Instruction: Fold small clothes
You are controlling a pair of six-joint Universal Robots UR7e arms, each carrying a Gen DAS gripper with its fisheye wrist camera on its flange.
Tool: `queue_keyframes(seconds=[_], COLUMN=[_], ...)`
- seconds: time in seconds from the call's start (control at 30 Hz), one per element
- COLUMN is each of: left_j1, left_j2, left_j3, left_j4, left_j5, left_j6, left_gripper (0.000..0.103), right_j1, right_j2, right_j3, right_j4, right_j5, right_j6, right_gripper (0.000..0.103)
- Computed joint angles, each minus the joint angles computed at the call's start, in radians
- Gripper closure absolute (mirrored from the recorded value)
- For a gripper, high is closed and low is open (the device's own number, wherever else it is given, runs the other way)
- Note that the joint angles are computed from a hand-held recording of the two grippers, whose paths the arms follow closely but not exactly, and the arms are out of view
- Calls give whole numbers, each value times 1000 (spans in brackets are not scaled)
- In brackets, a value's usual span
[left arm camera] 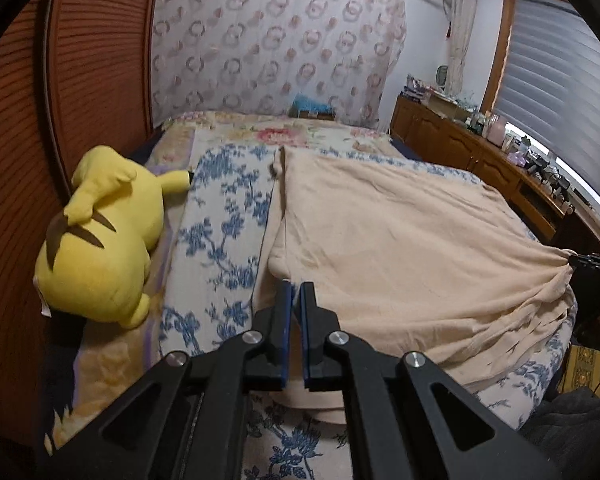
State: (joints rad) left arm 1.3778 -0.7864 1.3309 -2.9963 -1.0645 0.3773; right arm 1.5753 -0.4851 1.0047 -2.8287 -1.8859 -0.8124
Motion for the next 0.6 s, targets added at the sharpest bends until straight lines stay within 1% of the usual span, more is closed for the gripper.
queue_keyframes(seconds=[0.07,0.1,0.2,0.27,0.37,0.4,0.47,0.5,0.6], left_j1=[-1,-2,-8,-15,-19,-18,-14,-13,-12], left_j2=[1,1,4,10,23,26,30,31,38], left_j3=[7,14,15,9,-5,-12,-18,-19,-15], left_j4=[-1,-15,-25,-18,-16,-12,-1,4,3], left_j5=[1,-5,-15,-15,-11,-11,-24,-31,-23], left_j6=[0,4,20,29,46,43,26,23,22], left_gripper=[102,102,102,102,101,100,100,100,100], right_j1=[2,3,9,12,13,12,8,7,8], right_j2=[10,17,44,73,123,140,174,194,233], right_j3=[-13,-20,-59,-102,-178,-207,-268,-295,-327], right_j4=[-15,-35,-66,-74,-44,-16,79,109,117], right_j5=[-8,-14,-26,-36,-22,-10,14,11,-21], right_j6=[-15,-23,-30,-32,-30,-15,22,21,4], right_gripper=[87,85,77,70,68,68,68,68,68])
